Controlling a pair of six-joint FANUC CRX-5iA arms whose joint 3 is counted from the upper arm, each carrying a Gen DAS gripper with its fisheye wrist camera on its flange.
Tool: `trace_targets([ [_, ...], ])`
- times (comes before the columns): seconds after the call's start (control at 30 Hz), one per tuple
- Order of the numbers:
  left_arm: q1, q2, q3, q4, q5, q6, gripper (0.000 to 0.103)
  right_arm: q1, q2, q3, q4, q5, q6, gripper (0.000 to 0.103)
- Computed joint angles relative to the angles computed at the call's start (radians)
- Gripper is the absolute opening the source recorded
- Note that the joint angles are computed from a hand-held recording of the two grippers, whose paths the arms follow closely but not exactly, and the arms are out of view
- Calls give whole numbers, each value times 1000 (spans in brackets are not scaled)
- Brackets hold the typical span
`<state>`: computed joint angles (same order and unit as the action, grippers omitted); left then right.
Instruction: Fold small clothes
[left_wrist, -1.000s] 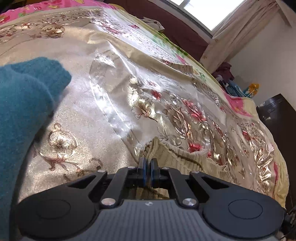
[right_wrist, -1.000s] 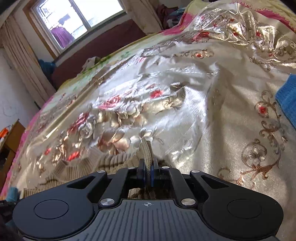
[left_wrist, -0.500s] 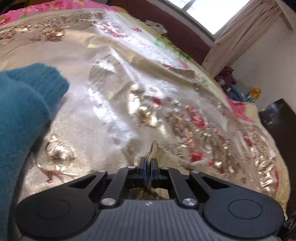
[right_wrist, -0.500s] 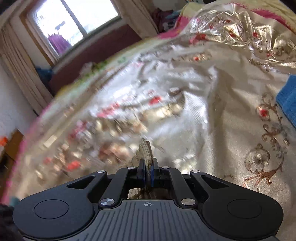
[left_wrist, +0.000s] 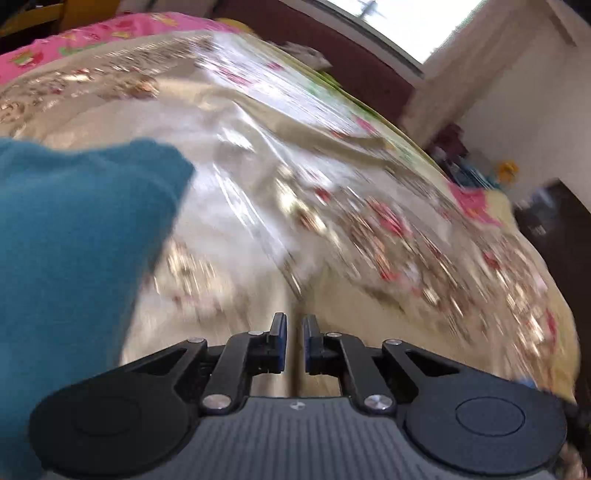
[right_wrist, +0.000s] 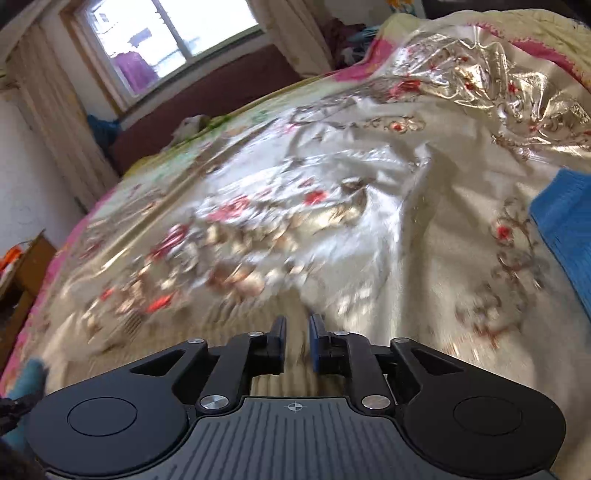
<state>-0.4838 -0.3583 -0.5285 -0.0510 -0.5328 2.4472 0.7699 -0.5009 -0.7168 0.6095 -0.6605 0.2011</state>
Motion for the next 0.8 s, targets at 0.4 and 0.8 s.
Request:
trace_targets([
  [0.4, -123, 61, 12, -83, -130, 116, 21, 288, -180, -61, -149, -363, 32, 10],
  [0.8, -187, 53, 56, -201, -215, 296, 22, 288, -255, -119, -123, -356, -54, 5],
])
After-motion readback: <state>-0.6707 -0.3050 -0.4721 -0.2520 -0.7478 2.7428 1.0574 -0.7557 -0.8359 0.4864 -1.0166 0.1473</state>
